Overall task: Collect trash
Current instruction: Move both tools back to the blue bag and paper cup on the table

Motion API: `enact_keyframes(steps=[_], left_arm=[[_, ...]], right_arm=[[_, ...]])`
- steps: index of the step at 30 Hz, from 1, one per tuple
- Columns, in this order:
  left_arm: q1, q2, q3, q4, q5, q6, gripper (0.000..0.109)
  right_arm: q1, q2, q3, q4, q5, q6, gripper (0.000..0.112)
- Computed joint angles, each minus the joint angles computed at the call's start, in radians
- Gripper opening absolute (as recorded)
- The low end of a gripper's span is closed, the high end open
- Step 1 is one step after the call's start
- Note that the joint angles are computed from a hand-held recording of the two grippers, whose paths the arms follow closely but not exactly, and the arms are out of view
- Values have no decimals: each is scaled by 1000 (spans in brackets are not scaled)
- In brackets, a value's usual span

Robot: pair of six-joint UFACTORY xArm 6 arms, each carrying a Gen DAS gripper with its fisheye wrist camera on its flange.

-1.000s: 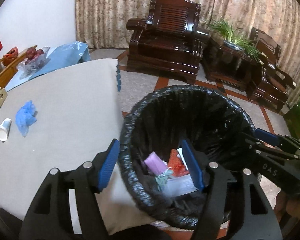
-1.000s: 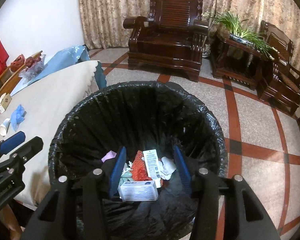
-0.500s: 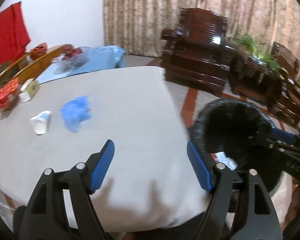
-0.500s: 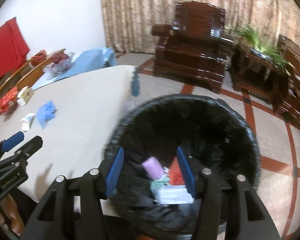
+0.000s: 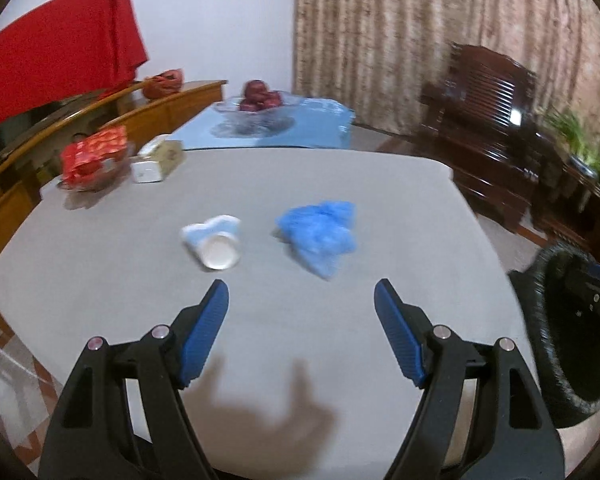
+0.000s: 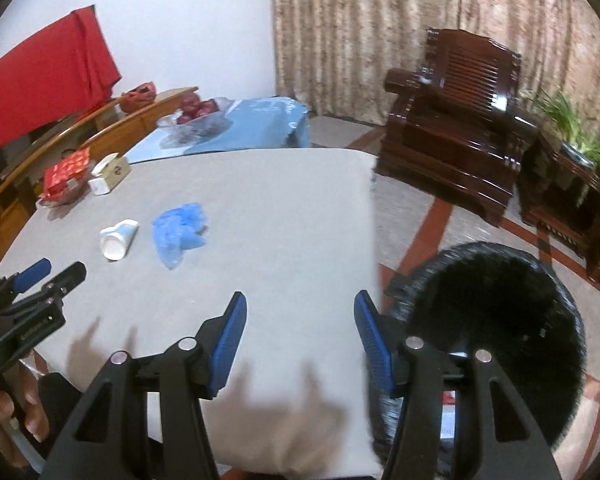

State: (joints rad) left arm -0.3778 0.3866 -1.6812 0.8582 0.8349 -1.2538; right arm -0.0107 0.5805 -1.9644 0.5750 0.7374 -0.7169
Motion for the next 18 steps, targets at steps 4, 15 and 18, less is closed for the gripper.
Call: enact_keyframes(steps=[4, 15, 18], left_arm=[[43, -64, 86, 25, -19, -34, 74], [146, -111, 199, 48, -104, -38, 80], [169, -97, 199, 51, -125, -43, 81]], right_arm=[[55, 3, 3, -16, -19, 15, 55], [173, 107, -102, -77, -39, 91, 57], [199, 177, -195, -105, -15, 133, 58]])
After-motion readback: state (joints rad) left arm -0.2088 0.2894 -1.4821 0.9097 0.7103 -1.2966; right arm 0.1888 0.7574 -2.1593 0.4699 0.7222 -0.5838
